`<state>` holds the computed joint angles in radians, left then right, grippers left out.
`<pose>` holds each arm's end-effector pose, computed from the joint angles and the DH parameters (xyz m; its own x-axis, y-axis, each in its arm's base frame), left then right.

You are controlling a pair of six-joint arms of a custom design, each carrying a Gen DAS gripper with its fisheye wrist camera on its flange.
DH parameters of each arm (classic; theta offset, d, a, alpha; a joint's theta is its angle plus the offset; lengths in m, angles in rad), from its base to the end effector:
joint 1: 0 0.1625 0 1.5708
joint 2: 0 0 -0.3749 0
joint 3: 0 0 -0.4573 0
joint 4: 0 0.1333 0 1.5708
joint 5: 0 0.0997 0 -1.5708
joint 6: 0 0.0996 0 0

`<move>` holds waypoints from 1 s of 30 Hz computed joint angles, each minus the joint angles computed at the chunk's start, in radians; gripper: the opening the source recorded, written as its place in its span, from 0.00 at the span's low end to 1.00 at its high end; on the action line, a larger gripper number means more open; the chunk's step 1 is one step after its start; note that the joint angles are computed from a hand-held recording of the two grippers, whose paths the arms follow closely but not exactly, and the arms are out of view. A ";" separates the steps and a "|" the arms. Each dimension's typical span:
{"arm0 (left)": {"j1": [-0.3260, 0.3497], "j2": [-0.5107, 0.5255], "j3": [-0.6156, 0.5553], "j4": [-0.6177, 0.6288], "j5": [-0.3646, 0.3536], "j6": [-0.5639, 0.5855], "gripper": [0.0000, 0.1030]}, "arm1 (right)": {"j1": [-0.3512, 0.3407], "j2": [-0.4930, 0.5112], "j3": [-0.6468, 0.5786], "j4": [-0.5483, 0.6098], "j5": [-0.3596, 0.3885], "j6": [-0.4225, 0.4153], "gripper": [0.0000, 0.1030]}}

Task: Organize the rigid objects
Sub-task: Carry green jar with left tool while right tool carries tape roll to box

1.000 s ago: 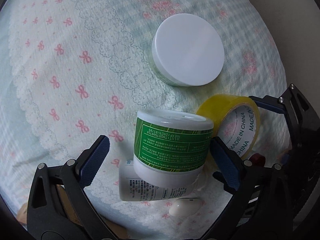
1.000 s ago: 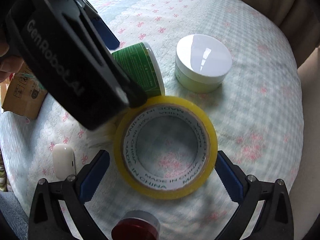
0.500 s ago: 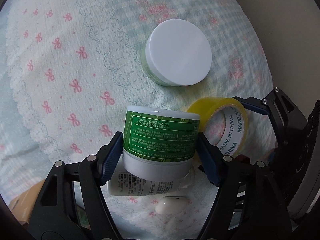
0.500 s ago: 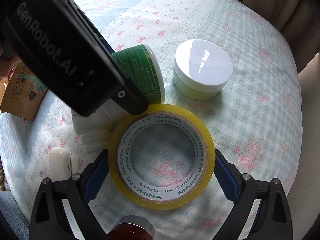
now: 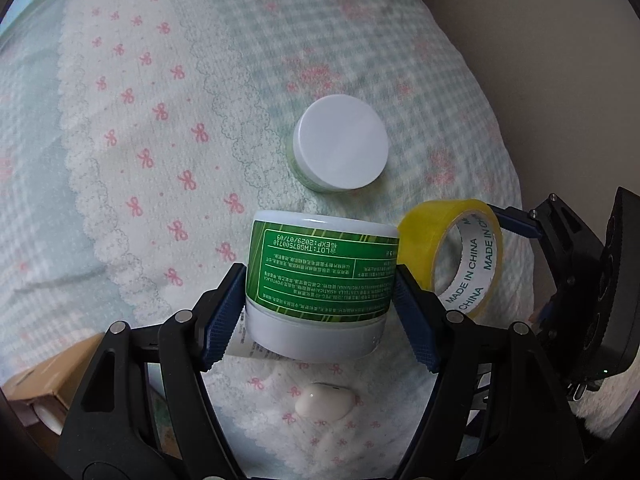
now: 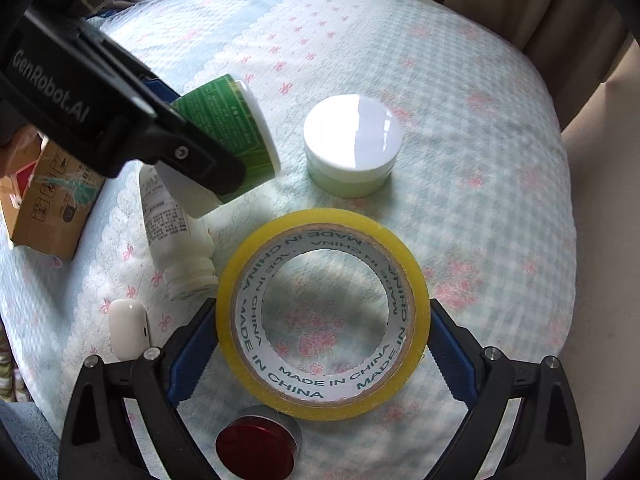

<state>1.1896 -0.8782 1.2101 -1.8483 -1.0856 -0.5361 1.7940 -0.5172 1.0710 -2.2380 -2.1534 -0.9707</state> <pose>-0.1183 -0.7783 0.2086 -0.8875 -0.1703 -0.4281 -0.0952 0.9769 -0.1911 0.2588 -0.7855 0.0360 -0.2861 -0.8697 0.4021 -0.8076 0.4447 0.3873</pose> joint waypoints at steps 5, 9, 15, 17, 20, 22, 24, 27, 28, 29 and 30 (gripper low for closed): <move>-0.060 -0.080 0.076 -0.053 0.059 -0.048 0.67 | 0.024 -0.041 0.004 -0.004 0.026 0.023 0.93; -0.124 -0.169 0.152 -0.088 0.121 -0.109 0.67 | 0.047 -0.105 0.036 -0.012 0.057 0.058 0.93; -0.243 -0.325 0.292 -0.109 0.254 -0.247 0.67 | 0.105 -0.204 0.077 0.005 0.098 0.167 0.93; -0.285 -0.379 0.339 -0.103 0.299 -0.307 0.67 | 0.122 -0.228 0.083 0.015 0.114 0.190 0.93; -0.342 -0.464 0.404 -0.068 0.358 -0.407 0.67 | 0.151 -0.270 0.116 0.021 0.143 0.205 0.93; -0.380 -0.526 0.443 -0.006 0.397 -0.494 0.67 | 0.173 -0.295 0.141 0.022 0.166 0.202 0.93; -0.417 -0.583 0.471 0.076 0.434 -0.587 0.67 | 0.192 -0.311 0.156 0.033 0.193 0.200 0.93; -0.466 -0.674 0.512 0.200 0.471 -0.711 0.67 | 0.222 -0.329 0.188 0.046 0.232 0.207 0.93; -0.481 -0.706 0.526 0.239 0.480 -0.750 0.67 | 0.234 -0.336 0.201 0.046 0.239 0.211 0.93; -0.494 -0.739 0.542 0.276 0.487 -0.786 0.67 | 0.245 -0.342 0.215 0.045 0.245 0.215 0.93; -0.507 -0.772 0.557 0.312 0.494 -0.820 0.67 | 0.257 -0.345 0.227 0.046 0.251 0.225 0.93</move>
